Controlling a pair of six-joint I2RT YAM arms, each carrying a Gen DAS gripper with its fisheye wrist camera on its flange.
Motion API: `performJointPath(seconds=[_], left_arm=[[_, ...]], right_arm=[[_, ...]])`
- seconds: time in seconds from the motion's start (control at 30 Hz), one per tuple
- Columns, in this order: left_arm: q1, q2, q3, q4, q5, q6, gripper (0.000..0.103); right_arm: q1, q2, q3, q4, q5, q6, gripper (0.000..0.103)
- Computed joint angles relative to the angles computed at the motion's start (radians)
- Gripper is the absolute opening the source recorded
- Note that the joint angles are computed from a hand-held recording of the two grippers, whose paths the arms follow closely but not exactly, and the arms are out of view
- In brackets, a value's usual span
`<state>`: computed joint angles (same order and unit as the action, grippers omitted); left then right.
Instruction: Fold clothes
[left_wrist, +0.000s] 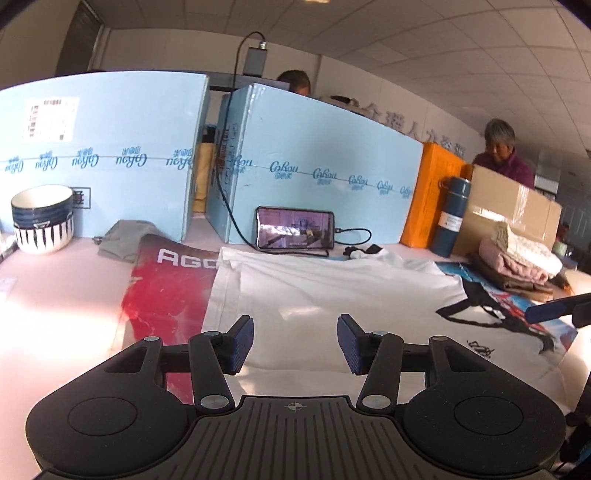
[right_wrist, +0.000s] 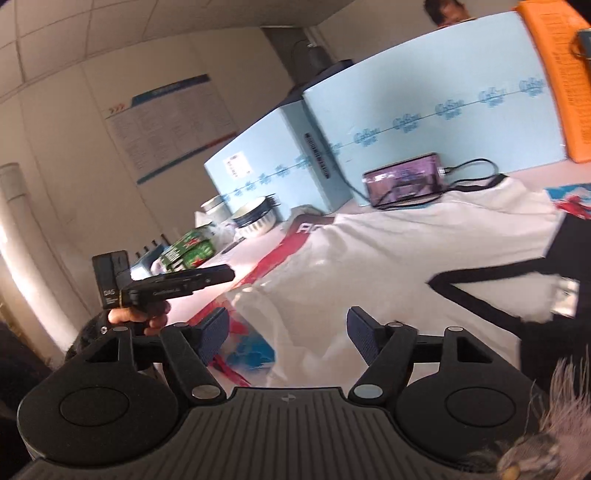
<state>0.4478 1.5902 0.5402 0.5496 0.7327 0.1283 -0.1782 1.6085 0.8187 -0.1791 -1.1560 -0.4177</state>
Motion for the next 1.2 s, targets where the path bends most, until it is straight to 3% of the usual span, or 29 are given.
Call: performJointPath(seconds=[0.13, 0.23, 0.33, 0.37, 0.47, 0.57, 0.63, 0.73, 0.87, 0.93, 1.03, 1.1, 1.2], left_arm=[[0.023, -0.053, -0.083, 0.043, -0.019, -0.022, 0.056], [0.059, -0.08, -0.113, 0.035, 0.0, -0.022, 0.059], [0.069, -0.12, -0.127, 0.017, -0.05, -0.004, 0.064], [0.058, -0.131, -0.129, 0.021, -0.096, -0.003, 0.07], [-0.001, -0.148, -0.132, 0.041, -0.269, 0.004, 0.071], [-0.045, -0.154, -0.121, 0.035, -0.302, -0.006, 0.076], [-0.082, -0.161, -0.121, 0.03, -0.304, 0.0, 0.083], [-0.174, -0.164, -0.12, -0.012, -0.367, 0.086, 0.085], [-0.248, -0.127, -0.125, -0.044, -0.588, 0.246, 0.085], [-0.207, -0.12, -0.137, -0.045, -0.624, 0.276, 0.087], [-0.096, -0.166, -0.126, -0.13, -0.574, 0.249, 0.088], [-0.048, -0.187, -0.13, -0.139, -0.572, 0.225, 0.088], [-0.005, -0.205, -0.118, -0.148, -0.485, 0.12, 0.088]], right_arm=[[0.252, 0.165, 0.245, -0.132, 0.158, -0.024, 0.074], [0.344, 0.294, 0.387, -0.193, 0.241, -0.006, 0.073], [0.386, 0.389, 0.494, -0.309, 0.281, -0.022, 0.071], [0.393, 0.397, 0.5, -0.334, 0.277, -0.046, 0.071], [0.399, 0.407, 0.502, -0.456, 0.192, -0.208, 0.071], [0.425, 0.396, 0.489, -0.593, 0.175, -0.399, 0.071], [0.443, 0.372, 0.45, -0.59, 0.189, -0.439, 0.072], [0.458, 0.346, 0.42, -0.605, 0.199, -0.476, 0.072], [0.428, 0.303, 0.376, -0.623, 0.178, -0.518, 0.072], [0.374, 0.258, 0.321, -0.587, 0.149, -0.514, 0.073], [0.252, 0.176, 0.215, -0.457, 0.081, -0.418, 0.073], [0.137, 0.098, 0.099, -0.245, 0.03, -0.23, 0.073], [-0.045, -0.037, -0.141, 0.278, 0.039, 0.23, 0.078]])
